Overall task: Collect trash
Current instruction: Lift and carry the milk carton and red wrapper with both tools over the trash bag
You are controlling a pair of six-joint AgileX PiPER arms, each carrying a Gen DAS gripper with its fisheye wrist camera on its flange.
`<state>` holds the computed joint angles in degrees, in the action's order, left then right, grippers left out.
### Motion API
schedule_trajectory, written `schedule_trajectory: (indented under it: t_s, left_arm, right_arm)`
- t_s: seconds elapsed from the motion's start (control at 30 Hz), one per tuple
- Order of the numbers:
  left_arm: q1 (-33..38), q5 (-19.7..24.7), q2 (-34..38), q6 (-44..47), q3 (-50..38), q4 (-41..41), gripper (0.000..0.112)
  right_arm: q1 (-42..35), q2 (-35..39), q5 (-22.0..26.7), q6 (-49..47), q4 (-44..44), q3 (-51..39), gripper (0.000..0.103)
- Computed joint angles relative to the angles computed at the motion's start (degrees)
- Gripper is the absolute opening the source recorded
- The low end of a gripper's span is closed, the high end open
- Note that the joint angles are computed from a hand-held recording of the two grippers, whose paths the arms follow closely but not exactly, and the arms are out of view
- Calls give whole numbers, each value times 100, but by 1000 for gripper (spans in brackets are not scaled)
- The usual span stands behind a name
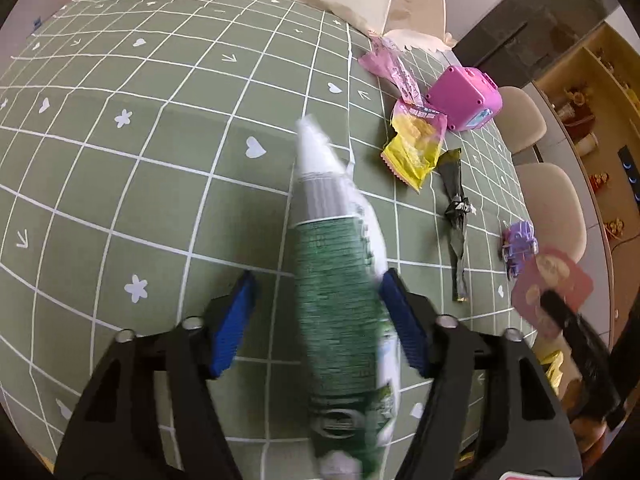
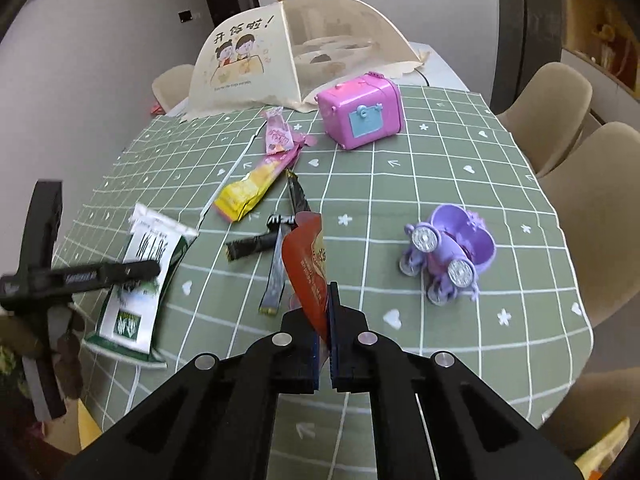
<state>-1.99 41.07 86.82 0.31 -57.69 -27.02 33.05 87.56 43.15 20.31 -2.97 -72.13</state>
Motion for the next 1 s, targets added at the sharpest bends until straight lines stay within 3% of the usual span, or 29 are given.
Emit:
schedule_trajectory:
  t_s: [0.03,0.1,0.37,0.63,1.0]
  left_arm:
    - [21,58,-5,109,-29,-145,36]
    - [-105,68,-113,11,-104,-6,31]
    - [-1081,13,-872,-1013,-553,1049,31]
    - [-2868,177,-1374,-2922,-1232,2921,31]
    - [-5208,470,-720,-4728,-2407,4626,31]
  right_arm:
    - [8,-113,15,50,-27,76,6]
    - [26,-303,55,150,-113,181,6]
    - [156,-1308,402,585,-639,411,6]
    - [430,-2558,1087,908,-1393,510,6]
    - [123,-4450,2460,979,-1899,712,6]
